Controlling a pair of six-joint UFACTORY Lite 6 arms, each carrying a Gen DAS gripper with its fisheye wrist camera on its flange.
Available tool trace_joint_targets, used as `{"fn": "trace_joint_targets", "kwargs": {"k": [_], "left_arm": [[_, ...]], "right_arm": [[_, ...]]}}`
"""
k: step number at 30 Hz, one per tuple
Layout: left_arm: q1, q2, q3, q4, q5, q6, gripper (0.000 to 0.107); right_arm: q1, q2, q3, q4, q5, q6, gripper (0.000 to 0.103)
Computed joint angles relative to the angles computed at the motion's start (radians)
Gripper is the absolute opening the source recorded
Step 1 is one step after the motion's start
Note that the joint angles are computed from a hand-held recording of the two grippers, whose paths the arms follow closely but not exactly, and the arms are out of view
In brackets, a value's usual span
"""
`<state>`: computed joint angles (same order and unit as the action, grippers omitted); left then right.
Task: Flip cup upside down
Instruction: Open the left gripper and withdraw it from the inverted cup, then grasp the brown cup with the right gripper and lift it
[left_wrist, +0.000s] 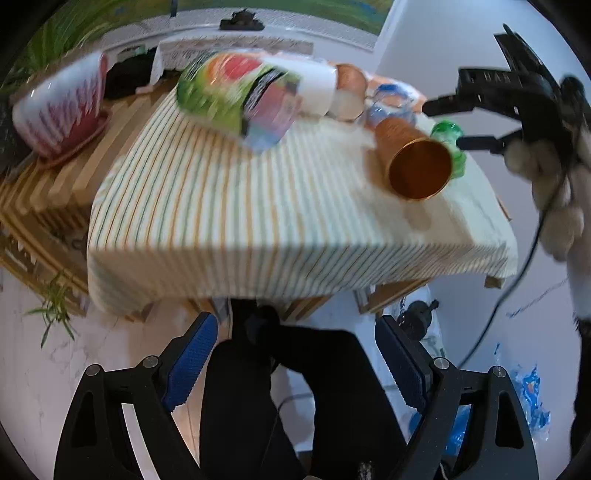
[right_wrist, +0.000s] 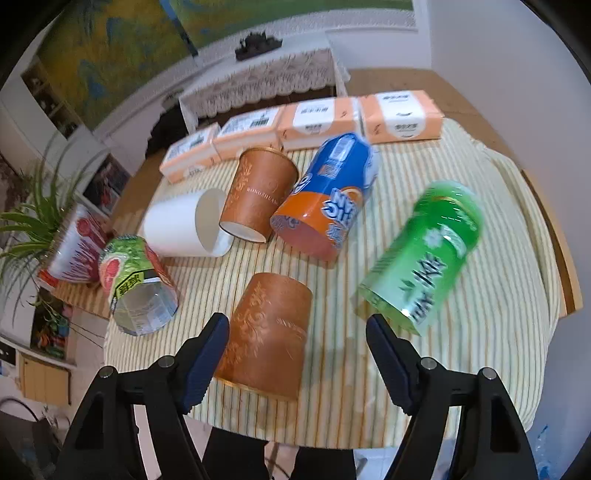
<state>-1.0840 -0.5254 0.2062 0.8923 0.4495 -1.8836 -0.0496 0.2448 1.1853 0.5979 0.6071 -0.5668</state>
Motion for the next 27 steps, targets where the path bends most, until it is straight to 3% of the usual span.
{"fn": "trace_joint_targets", "kwargs": {"k": [7, 10, 16, 19, 27], "left_arm": [[-0.053, -0.081, -0.096, -0.009, 0.009, -0.039, 0.090], [-0.020, -0.128, -0.107, -0.038, 0.019, 0.010, 0.090], [0.011, -0.202, -0.118, -0.092, 0.045, 0.099, 0.090], [0.000, -0.203, -0.114, -0.093, 0.051, 0.096, 0.090], [-0.012, -0.158, -0.097, -0.065, 0.041, 0.055, 0.090]], "right_arm": [[0.069, 0.180, 0.209, -0.130, 0.078, 0.194, 0.071], [0.105, 0.231, 0.269, -0.210, 0.093, 0.281, 0.065], [0.156, 0.323, 0.363, -0.322, 0.130, 0.388, 0.064], [0.164, 0.355, 0.390, -0.337, 0.145, 0.406, 0.055], [0.163, 0.236, 0.264, -0.293, 0.063, 0.350, 0.054]]}}
